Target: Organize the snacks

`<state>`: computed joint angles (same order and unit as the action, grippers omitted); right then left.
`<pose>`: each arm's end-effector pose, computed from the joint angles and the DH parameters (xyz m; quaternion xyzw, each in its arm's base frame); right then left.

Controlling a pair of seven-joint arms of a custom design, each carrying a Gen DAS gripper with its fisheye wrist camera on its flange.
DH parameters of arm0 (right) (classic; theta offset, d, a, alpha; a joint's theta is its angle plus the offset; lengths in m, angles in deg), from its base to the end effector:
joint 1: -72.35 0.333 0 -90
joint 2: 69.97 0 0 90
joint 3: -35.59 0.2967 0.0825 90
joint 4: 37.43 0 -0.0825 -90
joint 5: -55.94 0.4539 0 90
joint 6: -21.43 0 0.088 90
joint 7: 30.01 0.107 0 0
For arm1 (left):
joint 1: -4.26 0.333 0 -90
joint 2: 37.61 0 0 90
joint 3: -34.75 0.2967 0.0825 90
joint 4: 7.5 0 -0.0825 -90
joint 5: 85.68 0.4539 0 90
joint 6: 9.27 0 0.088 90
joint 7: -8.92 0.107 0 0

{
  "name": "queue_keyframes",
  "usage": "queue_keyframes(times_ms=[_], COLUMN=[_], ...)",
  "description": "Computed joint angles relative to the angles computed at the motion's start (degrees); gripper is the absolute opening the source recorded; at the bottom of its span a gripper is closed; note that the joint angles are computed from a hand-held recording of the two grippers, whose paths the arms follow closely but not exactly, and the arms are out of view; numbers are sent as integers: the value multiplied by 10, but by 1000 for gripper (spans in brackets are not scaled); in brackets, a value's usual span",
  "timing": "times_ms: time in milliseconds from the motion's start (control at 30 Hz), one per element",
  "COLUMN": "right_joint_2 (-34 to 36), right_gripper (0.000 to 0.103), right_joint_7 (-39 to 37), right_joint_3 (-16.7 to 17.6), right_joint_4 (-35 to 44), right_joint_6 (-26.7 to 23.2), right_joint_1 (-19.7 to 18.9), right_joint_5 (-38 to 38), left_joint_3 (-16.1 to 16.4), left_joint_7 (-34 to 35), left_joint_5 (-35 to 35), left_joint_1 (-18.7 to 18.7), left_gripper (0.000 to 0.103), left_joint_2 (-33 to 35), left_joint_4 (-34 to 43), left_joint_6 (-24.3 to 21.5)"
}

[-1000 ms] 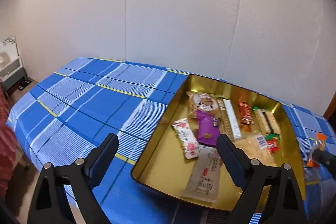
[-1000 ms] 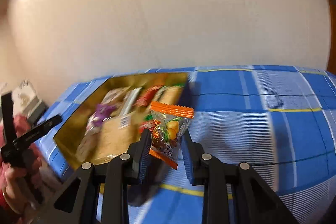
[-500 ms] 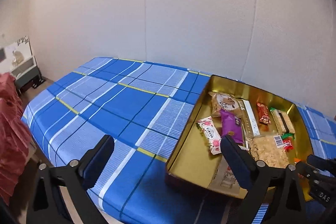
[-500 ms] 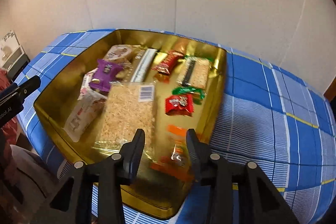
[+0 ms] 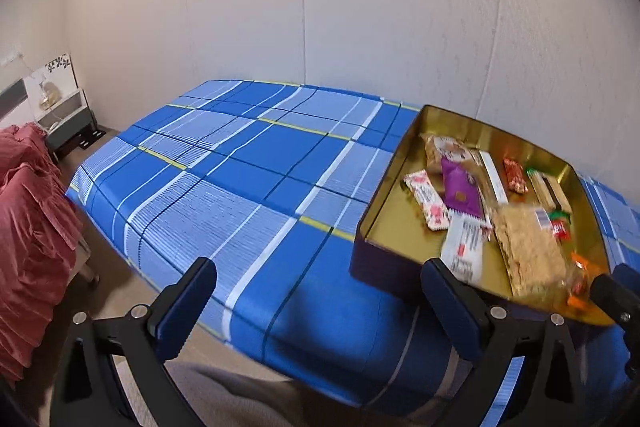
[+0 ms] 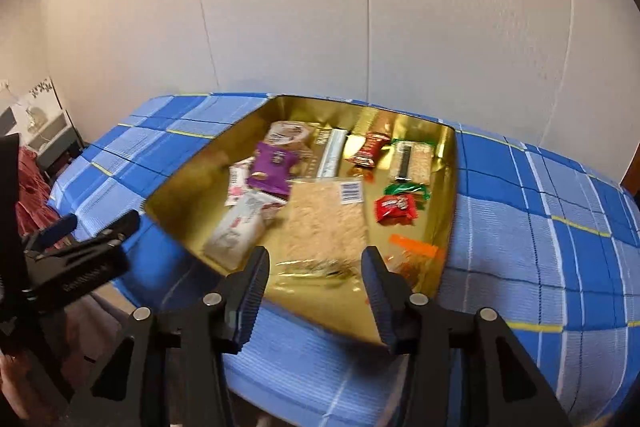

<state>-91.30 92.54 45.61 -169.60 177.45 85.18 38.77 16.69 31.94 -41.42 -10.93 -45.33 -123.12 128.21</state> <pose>0.5104 0.2338 0.5365 -0.6709 0.6255 -0.2439 0.3149 0.5266 -0.3466 0.5254 -0.6866 0.6032 -0.2578 0.3135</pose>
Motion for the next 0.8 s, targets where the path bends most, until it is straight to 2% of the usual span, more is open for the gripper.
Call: queue_keyframes(times_ms=[133, 233, 367, 500, 800], right_joint_2=[-22, -40, -62, -86, -117], right_gripper=[49, 49, 49, 49, 50], right_joint_7=[31, 55, 61, 69, 89], right_joint_3=[17, 31, 31, 39, 47], right_joint_4=[-20, -33, -51, -66, -86], right_joint_6=[13, 12, 7, -6, -19], right_joint_1=[-5, -11, -2, -2, -7], right_joint_5=[-14, -29, -25, -29, -34], left_joint_3=[-17, -19, -42, -53, -55], left_joint_7=[-59, -78, -117, -104, -74], left_joint_5=[48, 42, 72, 71, 48], left_joint_1=[2, 3, 11, 6, -9], left_gripper=[103, 103, 103, 103, 103], left_joint_2=[-34, -66, -93, -95, -91], left_joint_4=[-27, -57, -74, -67, -58], left_joint_6=[-43, -32, -54, -85, -90])
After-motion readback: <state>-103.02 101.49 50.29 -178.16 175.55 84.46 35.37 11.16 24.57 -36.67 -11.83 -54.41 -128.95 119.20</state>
